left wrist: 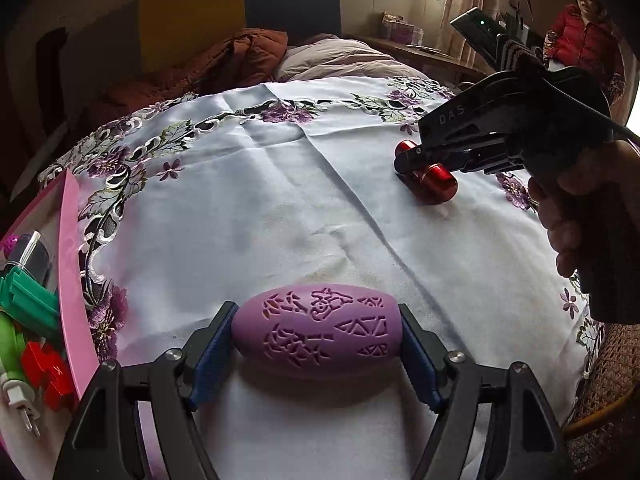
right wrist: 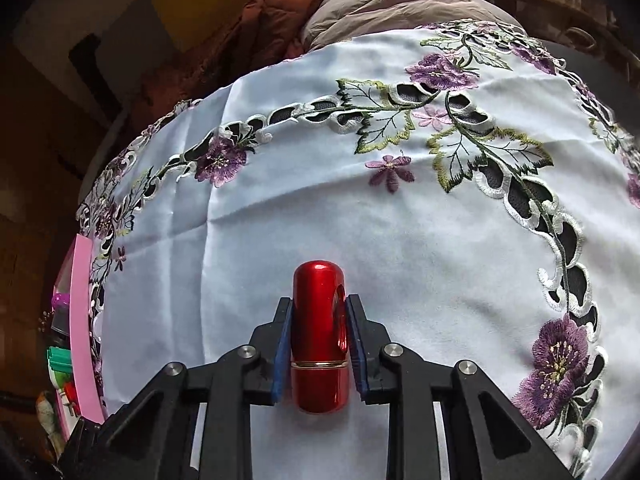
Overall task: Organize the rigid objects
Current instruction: 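Carry the purple egg into the tray and open the left tool while the right tool holds the lipstick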
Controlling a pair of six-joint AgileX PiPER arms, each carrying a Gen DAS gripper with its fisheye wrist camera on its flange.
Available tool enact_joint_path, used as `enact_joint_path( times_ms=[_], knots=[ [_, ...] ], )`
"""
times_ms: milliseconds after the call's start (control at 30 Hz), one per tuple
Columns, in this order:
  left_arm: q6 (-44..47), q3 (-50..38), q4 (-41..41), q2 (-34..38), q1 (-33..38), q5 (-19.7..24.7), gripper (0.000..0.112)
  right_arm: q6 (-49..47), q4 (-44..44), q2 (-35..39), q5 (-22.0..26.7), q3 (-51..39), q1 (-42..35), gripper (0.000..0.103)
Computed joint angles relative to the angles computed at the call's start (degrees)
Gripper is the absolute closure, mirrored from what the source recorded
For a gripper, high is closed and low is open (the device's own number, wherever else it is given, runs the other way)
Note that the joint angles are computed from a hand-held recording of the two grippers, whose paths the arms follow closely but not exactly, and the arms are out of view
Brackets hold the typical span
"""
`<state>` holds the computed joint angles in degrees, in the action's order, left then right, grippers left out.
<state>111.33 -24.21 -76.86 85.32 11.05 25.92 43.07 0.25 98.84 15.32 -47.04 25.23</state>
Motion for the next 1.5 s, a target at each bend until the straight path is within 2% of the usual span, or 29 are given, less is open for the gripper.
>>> enact_joint_path(
  times_ms=[200, 367, 500, 900, 1100, 1500],
  knots=[
    [1.64, 0.6, -1.7, -0.26, -0.01, -0.2, 0.035, 14.44, -18.07, 1.88, 5.92, -3.99, 4.91, 0.077],
    [-2.76, -0.33, 1.99, -0.5, -0.32, -0.36, 0.035, 18.16, -23.57, 3.0, 8.0, -5.29, 6.65, 0.077],
    [-9.42, -1.35, 7.97, -1.5, 1.45, 1.87, 0.035, 22.28, -30.07, 4.08, 10.88, -6.58, 9.2, 0.077],
    [-22.8, -2.79, 20.46, -14.23, 8.13, 12.12, 0.035, 26.99, -37.67, 5.46, 14.44, -7.85, 12.23, 0.077],
    [-25.08, -4.43, 22.8, -15.9, 12.5, 15.76, 0.035, 28.95, -40.56, 5.93, 15.93, -8.16, 13.59, 0.077],
    [-22.95, -7.48, 22.88, -16.66, 22.89, 23.1, 0.035, 30.6, -42.79, 6.38, 17.56, -8.5, 14.86, 0.077]
  ],
)
